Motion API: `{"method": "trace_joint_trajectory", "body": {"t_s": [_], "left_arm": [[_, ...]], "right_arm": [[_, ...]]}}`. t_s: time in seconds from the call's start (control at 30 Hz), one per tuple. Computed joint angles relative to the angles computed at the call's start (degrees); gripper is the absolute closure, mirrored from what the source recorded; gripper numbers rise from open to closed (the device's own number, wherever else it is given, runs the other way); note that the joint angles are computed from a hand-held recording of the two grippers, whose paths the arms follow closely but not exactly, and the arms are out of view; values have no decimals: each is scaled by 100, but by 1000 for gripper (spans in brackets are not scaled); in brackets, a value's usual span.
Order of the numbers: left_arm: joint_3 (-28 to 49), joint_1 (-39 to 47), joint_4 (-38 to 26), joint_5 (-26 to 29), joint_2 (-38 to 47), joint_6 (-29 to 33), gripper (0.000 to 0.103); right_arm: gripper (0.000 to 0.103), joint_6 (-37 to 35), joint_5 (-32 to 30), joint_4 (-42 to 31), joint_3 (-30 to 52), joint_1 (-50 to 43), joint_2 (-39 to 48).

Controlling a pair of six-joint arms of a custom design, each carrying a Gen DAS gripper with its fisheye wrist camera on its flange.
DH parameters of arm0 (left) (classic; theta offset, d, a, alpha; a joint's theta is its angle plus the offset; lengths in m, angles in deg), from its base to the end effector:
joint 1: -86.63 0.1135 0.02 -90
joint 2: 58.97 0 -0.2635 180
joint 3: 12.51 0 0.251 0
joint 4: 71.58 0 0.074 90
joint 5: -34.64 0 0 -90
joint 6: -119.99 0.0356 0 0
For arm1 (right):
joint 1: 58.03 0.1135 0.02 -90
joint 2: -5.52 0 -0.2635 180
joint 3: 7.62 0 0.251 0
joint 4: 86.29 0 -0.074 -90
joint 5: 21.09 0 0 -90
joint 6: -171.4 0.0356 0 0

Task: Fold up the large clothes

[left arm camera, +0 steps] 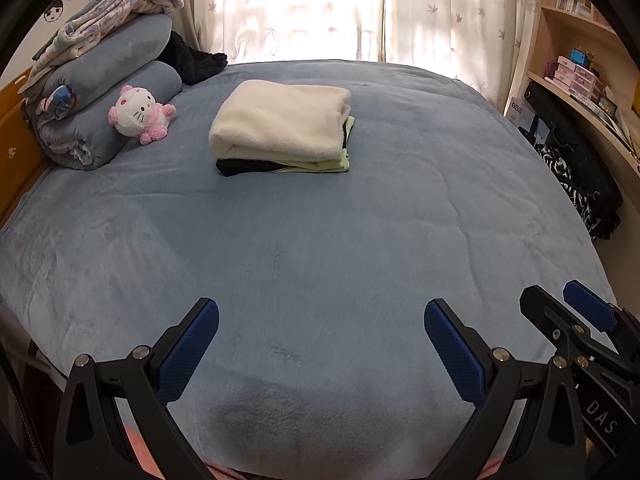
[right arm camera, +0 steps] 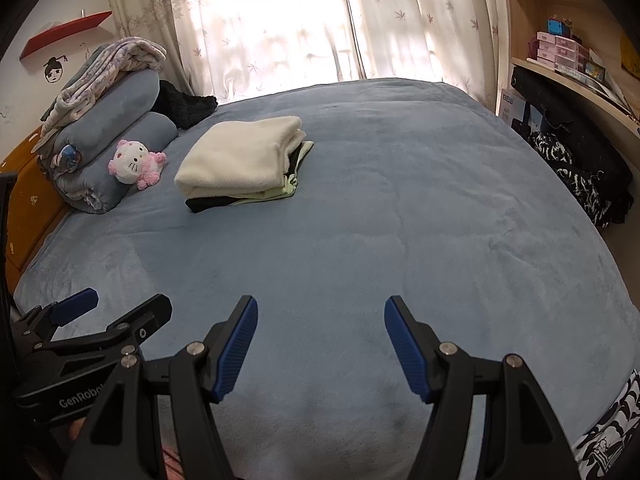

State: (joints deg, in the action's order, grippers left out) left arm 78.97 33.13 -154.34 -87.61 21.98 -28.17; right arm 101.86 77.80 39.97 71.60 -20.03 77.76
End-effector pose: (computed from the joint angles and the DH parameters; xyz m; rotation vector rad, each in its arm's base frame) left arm 0.1682 -0.1954 0.3204 -0.2151 2.4998 0.0828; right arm 0.2111 0.1579 0.3154 -0.2921 2.3774 0.3009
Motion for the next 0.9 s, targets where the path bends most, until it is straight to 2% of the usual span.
{"method": "trace_joint_trajectory", "body": {"t_s": [0.9], "left_arm": [[-244, 93, 105, 113, -109, 28, 1]], "right_arm": [[37, 92, 106, 49, -35, 116, 93]]}}
